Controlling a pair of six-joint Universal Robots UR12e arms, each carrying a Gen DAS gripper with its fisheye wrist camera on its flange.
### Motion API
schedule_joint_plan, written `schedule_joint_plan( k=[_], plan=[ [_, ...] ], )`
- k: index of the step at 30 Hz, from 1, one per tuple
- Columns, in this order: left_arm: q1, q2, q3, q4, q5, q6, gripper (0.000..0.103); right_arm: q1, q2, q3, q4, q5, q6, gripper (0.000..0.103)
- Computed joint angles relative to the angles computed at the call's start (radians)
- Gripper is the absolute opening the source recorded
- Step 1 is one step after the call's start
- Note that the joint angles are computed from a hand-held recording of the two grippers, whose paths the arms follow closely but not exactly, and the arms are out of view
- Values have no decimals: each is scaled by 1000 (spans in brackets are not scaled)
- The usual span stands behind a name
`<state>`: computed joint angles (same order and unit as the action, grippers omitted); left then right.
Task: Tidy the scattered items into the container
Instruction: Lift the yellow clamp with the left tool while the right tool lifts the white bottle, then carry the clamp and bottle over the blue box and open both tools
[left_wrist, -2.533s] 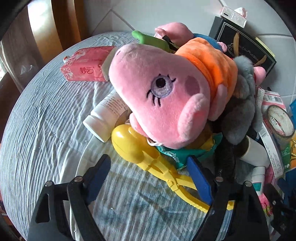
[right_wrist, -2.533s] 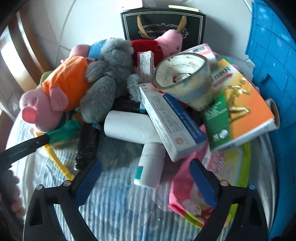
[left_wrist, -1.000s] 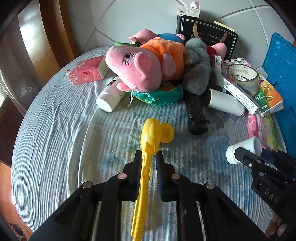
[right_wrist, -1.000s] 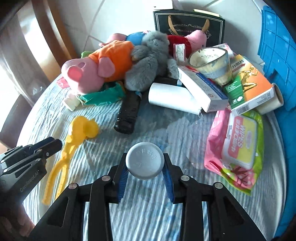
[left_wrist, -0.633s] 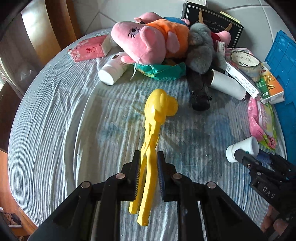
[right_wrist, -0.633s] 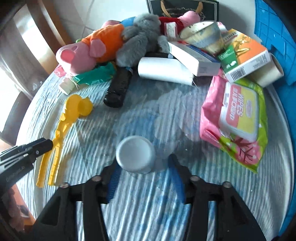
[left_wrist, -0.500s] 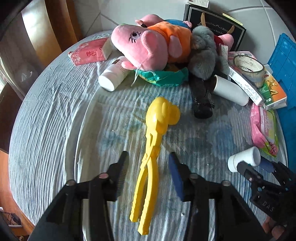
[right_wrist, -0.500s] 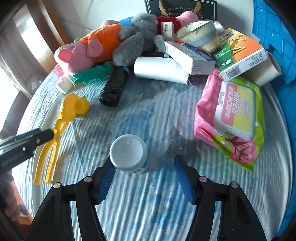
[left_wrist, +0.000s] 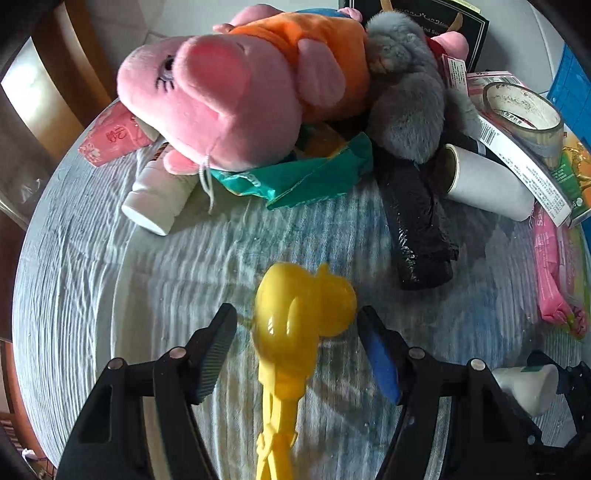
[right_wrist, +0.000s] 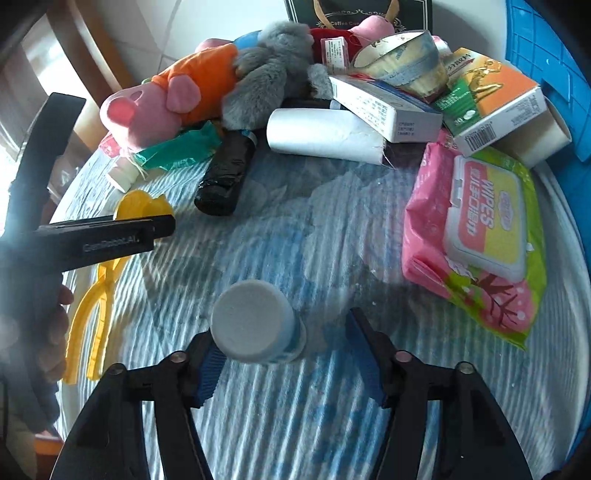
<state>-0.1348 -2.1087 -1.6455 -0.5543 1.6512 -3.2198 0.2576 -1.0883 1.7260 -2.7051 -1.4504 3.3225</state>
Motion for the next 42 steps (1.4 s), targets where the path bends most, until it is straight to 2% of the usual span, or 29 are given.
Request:
schedule_joint_plan(
  k=[1,2,12,16,23,26,34,39,42],
  plan=[
    [1,0,-4,16,-2,1,55,0,5,-7,5,1,-3,38],
    [2,3,-9,27,-6,2,55,1,8,-11,3,-1,-1,34],
    [-8,107,-111,209,-4,-18,55,3,-23,-14,-109,-8,-44,34],
    [-25,153,-149,279,35,-46,55,-1,-54,-2,-168,-7,-79,34],
    [-59,209,-160,343,75,-59,55,-3,-126,20,-245,-27,-118,34],
    [-76,229,-158,379,73,-31,55,-1,-162,33,-274,-67,-117,34],
    [-110,266,-127,474,-12,44,55,4,-264,52,-295,-245,-84,34],
    [-159,270,-84,521,-47,79,54,-9,-341,88,-332,-366,-81,34],
    [-201,263,-45,549,-51,99,54,-38,-398,123,-355,-413,-76,34]
  ],
)
